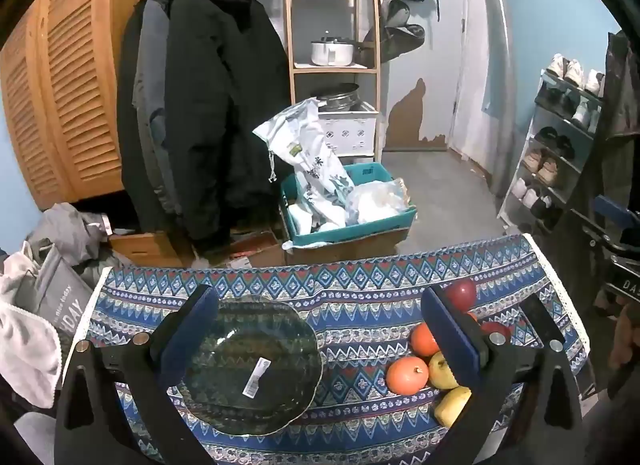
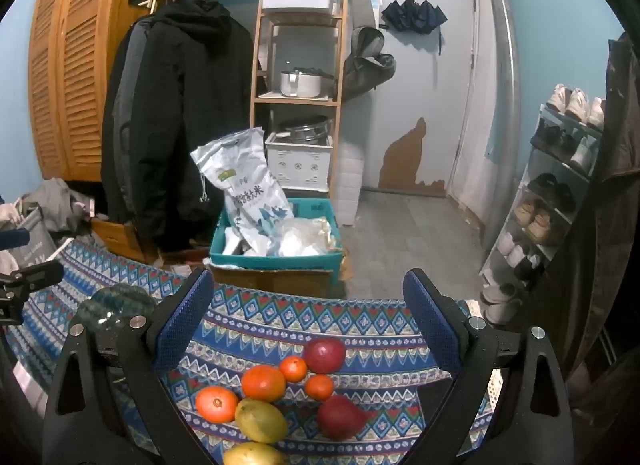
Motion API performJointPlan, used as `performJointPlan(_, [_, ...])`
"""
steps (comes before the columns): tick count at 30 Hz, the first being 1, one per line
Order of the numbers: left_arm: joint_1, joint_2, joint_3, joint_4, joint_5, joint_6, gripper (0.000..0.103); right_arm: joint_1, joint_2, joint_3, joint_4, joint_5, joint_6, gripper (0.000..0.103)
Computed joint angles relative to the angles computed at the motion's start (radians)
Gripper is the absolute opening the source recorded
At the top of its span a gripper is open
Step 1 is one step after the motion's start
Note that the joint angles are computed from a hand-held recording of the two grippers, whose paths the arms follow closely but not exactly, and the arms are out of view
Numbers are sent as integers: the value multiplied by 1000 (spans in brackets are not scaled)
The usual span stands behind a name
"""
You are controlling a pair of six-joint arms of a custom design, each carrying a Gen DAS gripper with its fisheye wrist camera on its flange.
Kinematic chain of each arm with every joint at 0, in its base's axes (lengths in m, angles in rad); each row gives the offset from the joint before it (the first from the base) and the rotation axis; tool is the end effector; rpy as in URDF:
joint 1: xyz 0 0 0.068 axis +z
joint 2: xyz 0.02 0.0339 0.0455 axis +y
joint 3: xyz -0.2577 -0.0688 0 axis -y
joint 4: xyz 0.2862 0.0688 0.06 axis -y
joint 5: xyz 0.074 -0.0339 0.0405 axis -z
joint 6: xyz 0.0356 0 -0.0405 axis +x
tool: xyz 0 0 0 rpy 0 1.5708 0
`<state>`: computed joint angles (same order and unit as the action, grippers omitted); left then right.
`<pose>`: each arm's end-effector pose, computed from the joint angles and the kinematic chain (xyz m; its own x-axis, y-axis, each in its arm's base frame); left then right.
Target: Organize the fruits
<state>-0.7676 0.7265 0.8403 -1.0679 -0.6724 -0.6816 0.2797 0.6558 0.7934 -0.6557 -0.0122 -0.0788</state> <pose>0.1333 -0.0978 0.2937 -0.6348 -0.0724 -0.7693 -0.1493 0.9883 0.0302 0.1789 0.0518 0.3151 -0.4520 -0.2117 -0.8665 -0.3228 0.9444 -0.0624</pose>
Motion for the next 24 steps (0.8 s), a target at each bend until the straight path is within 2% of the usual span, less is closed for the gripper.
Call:
performJointPlan(3, [-85,31,26,-34,-77,-65,102,0,-1,0,1,-2,2,94])
performJointPlan(6, [-167,94,65,-90,-137,-176,102,2,-1,1,-1,0,0,94])
performJointPlan(8, [-79,65,46,-23,-70,-87,102,-1,-1,2,-2,-3,1,94])
performJointPlan(10, [14,-33,-12,18,10,16,102,2,0,1,0,2,2,94])
performJointPlan(24, [19,-49,-31,40,37,37,102,-7,-1,1,-4,-6,-8,94])
